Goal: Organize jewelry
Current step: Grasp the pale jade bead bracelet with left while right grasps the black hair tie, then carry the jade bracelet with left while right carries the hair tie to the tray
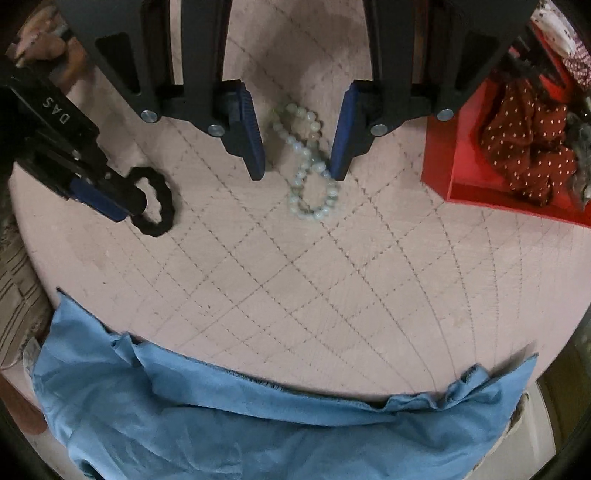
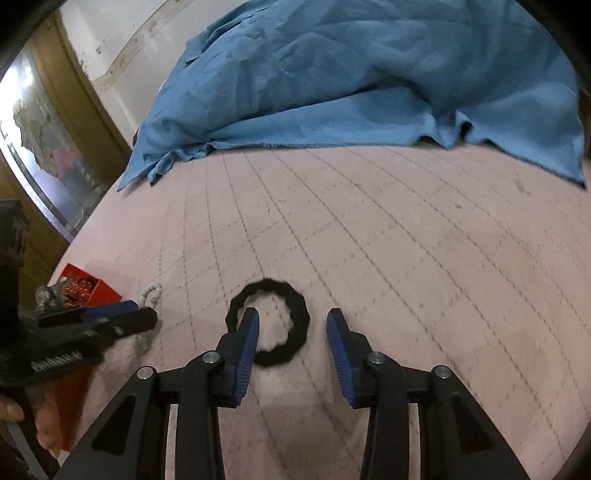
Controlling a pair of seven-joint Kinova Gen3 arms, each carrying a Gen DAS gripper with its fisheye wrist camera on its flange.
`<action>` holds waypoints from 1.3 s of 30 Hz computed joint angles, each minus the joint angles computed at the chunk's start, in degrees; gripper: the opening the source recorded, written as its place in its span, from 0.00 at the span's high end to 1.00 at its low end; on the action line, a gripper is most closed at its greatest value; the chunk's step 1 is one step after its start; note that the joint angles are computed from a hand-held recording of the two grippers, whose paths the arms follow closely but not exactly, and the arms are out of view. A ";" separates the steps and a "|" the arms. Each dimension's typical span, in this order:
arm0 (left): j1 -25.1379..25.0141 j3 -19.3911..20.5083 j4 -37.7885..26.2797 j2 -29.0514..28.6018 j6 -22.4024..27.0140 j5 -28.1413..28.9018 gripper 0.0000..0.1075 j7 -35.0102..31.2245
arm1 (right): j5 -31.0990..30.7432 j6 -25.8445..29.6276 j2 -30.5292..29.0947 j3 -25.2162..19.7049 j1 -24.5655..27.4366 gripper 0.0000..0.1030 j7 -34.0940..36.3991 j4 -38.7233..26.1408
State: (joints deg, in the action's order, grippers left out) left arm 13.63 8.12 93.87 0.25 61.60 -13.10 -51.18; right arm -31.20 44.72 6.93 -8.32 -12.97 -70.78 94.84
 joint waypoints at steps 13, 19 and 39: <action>1.75 1.66 0.16 -5.97 1.21 2.50 0.95 1.36 | -9.39 6.11 0.25 -0.03 3.44 0.90 4.74 -0.61; -0.03 2.87 1.41 -15.50 2.43 6.89 0.95 -0.16 | -12.20 6.77 -5.18 1.20 2.76 0.90 5.71 1.74; -13.66 -8.91 9.06 -41.92 12.33 12.03 0.95 -12.27 | -4.45 6.16 -22.86 -1.14 -10.50 0.90 -9.48 10.02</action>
State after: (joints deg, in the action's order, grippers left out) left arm -0.02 -0.79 102.93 -41.67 73.93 -1.07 -63.45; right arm -35.66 50.88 -15.93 -9.47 -23.46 -80.26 104.86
